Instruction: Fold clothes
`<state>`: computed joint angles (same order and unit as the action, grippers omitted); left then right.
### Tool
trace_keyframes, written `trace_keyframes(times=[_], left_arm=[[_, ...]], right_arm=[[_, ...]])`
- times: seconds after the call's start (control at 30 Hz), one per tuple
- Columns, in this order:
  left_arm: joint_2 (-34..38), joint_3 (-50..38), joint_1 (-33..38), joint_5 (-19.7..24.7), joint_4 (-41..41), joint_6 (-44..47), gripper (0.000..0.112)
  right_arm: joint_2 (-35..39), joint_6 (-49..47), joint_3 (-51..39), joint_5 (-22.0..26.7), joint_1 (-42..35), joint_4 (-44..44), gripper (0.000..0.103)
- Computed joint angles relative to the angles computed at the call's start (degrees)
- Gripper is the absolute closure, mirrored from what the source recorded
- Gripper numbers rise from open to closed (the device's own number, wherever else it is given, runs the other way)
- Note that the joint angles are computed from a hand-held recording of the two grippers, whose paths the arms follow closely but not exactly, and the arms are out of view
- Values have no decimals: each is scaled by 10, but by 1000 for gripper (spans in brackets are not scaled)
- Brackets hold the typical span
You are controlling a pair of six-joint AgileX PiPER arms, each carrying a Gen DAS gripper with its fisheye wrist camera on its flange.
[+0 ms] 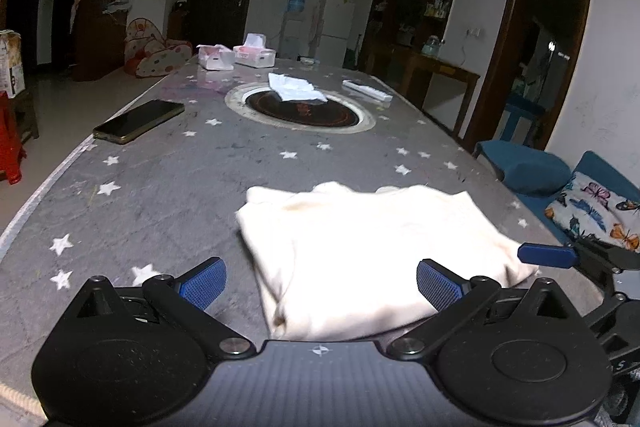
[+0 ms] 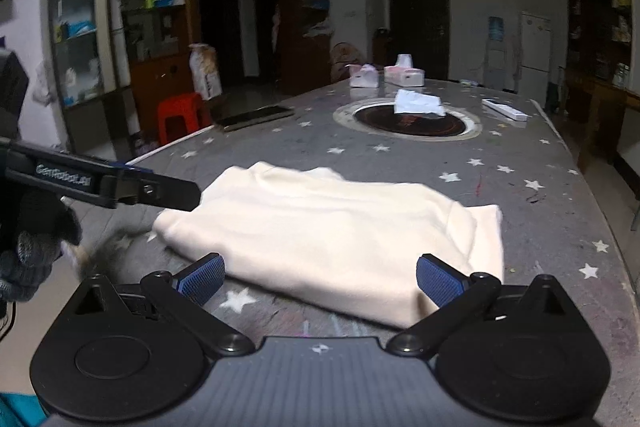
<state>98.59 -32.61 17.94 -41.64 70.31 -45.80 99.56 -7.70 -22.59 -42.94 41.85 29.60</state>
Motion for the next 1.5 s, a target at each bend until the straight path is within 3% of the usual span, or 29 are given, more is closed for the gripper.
trace_keyframes(times=[0.23,0.47,0.7,0.9,1.1,1.27,1.5], left_arm=[[9,-11,29,5,8,-22,9],[39,-52,49,14,36,-89,11],[77,-110,68,-1,110,-215,25],[108,-155,83,-32,171,-311,31],[120,-174,87,-64,207,-370,31],[136,-194,85,-82,232,-438,30],[169,-239,73,-109,270,-552,31]], right_arm=[[11,-71,-38,32,32,19,2],[36,-180,-106,84,60,58,16],[79,-326,-187,129,88,122,25],[123,-469,-259,153,113,204,35],[152,-551,-300,163,115,271,65],[130,-455,-278,170,95,198,83],[77,-237,-237,183,40,22,89]])
